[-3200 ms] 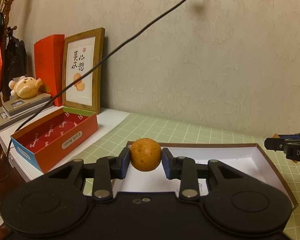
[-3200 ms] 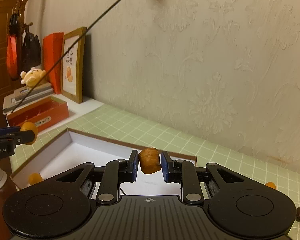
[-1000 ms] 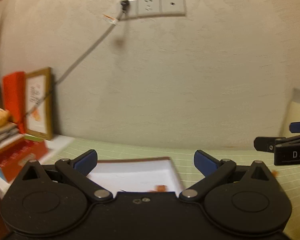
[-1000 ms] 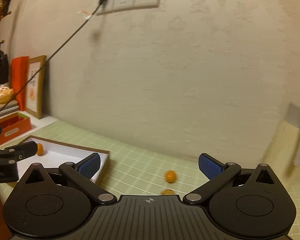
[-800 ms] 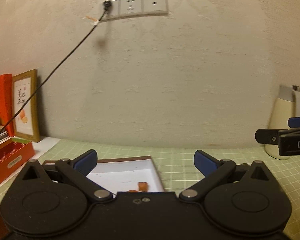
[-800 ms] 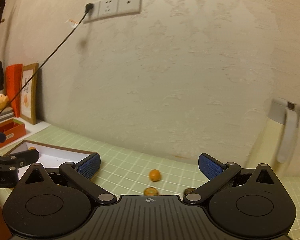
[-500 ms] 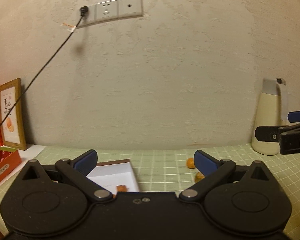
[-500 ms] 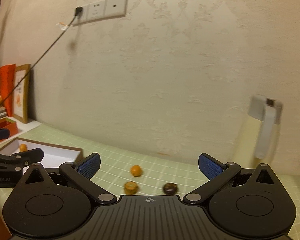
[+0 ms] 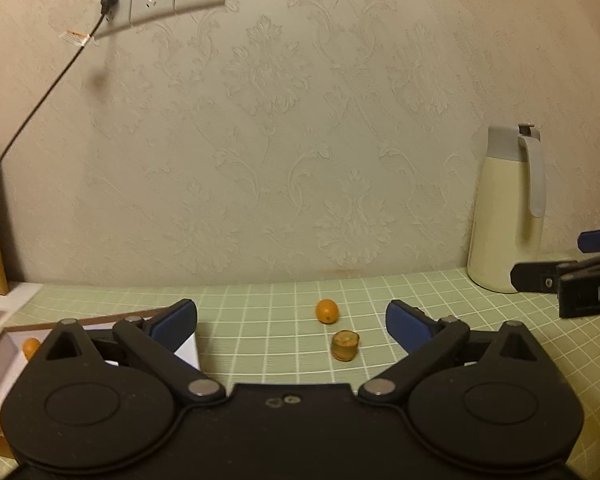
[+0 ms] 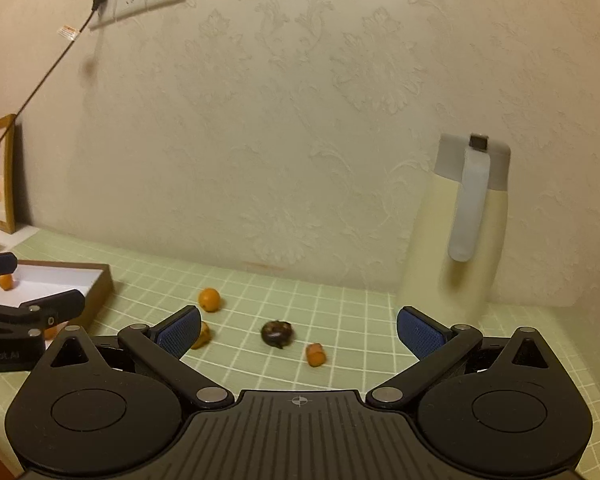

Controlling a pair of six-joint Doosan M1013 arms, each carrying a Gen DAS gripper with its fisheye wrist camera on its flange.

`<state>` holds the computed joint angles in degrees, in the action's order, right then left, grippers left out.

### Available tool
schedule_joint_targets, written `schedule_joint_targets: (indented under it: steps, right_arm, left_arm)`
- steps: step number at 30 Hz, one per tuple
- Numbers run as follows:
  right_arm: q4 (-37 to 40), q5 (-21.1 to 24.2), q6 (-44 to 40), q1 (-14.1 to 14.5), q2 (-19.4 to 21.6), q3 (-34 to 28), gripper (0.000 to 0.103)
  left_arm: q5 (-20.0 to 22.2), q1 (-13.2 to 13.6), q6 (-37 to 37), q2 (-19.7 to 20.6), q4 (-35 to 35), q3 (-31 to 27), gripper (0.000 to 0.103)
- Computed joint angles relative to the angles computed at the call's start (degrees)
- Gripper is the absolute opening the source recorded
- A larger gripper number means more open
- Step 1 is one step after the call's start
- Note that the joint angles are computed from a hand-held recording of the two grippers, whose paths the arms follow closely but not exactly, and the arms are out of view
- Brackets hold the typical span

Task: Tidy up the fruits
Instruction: 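Move both open tools back over the remaining fruits, then grasp the cut orange cylinder with the left tool while the right tool grasps a small chunk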

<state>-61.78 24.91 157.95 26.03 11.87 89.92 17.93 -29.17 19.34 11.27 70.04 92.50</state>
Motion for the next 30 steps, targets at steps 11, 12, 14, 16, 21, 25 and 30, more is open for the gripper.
schedule_joint_targets:
  steps: [11, 12, 14, 16, 21, 25, 30]
  right_arm:
    - [-0.4, -1.7, 0.4, -2.0, 2.6, -0.5, 0.103]
    - [-0.2, -1.7, -0.3, -2.1, 3.0, -0.7, 0.103]
    - [2.7, -2.0, -2.7, -2.5, 3.8, -1.1, 0.103]
    - [3.5, -2.4, -3.0, -2.8, 4.5, -1.3, 0.099]
    - [12.1, -3.1, -10.6, -4.1, 6.8, -3.7, 0.083]
    - [16.8, -3.5, -14.3, -4.9, 8.3, -5.3, 0.083]
    - [22.1, -2.0, -21.0, -5.1, 10.2, -7.3, 0.083]
  left_arm:
    - [0.1, 0.1, 12.0, 4.0, -13.4, -3.8, 0.079]
    - [0.1, 0.1, 12.8, 4.5, -14.3, -4.2, 0.078]
    - [0.4, 0.0, 14.2, 5.5, -15.2, -5.1, 0.078]
    - [1.1, 0.0, 17.4, 6.6, -18.0, -6.3, 0.075]
    - [2.3, 0.6, 22.8, 8.8, -24.0, -8.2, 0.073]
    - [3.3, 1.2, 30.7, 10.3, -32.7, -10.0, 0.069]
    - [4.3, 1.4, 33.2, 12.0, -34.8, -11.9, 0.066]
